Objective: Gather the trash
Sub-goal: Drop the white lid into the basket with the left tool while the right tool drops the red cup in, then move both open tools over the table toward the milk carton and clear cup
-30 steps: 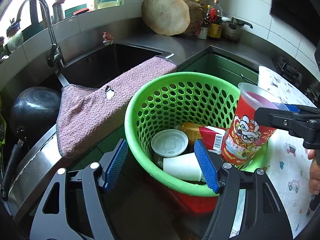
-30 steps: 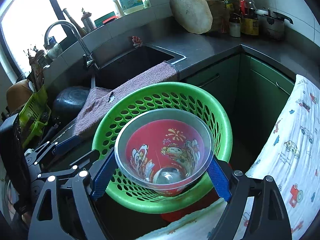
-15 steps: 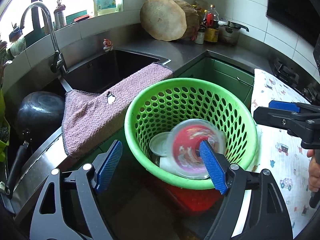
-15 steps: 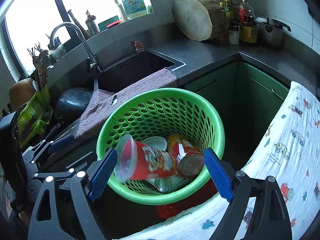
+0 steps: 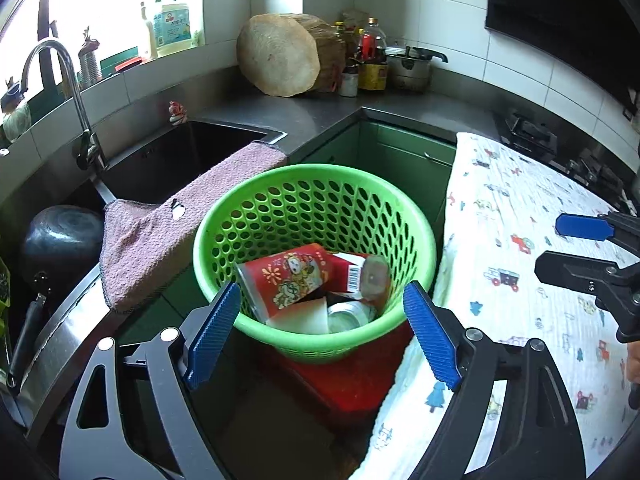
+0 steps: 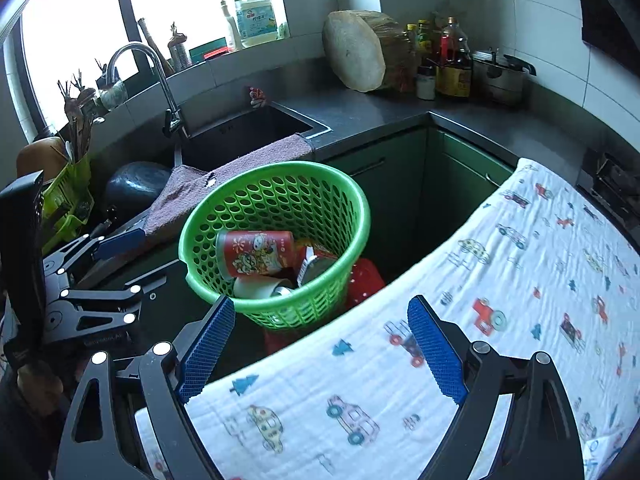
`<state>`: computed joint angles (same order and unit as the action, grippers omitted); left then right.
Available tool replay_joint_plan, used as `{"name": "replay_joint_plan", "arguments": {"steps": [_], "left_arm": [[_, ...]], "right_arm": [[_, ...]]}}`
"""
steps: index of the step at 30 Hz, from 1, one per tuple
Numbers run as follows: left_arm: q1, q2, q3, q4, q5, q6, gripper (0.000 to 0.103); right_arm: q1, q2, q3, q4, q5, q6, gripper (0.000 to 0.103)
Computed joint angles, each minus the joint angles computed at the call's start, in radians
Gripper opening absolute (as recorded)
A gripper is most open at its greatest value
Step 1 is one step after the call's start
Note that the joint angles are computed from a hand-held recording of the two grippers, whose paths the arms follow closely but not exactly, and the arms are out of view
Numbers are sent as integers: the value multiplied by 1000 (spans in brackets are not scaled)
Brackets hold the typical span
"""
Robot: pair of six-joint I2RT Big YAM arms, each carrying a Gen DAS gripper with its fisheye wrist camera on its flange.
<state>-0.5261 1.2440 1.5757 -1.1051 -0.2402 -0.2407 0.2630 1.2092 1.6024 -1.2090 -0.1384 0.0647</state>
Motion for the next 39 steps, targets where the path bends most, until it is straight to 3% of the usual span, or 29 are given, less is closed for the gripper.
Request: {"name": "replay_joint_plan", "arguments": {"steps": [5, 11, 18, 23, 27, 32, 39], "left_arm": [[-85, -19, -16, 10, -3, -21, 85], [-194, -17, -21, 11, -5, -47, 86], [-312, 19, 5, 9, -4, -75, 88], [-372, 55, 42, 3, -3, -97, 88], [-407, 87, 75, -6, -2, -115, 89], [-443, 140, 130, -22, 8, -147, 89], [-499, 249, 254, -66, 14, -168, 90]], "right_arm": [[-85, -133, -93, -39, -17, -9, 85], [-277, -302, -195, -112, -46, -85, 85], [-692, -410, -241, -244, -161, -345, 85], [-1030, -389, -233, -313, -264, -577, 85], [-1208, -337, -219, -324, -295, -704, 85], [-1295, -253, -199, -321, -305, -751, 83], [-1294, -185, -209, -315, -311, -768, 81]]}}
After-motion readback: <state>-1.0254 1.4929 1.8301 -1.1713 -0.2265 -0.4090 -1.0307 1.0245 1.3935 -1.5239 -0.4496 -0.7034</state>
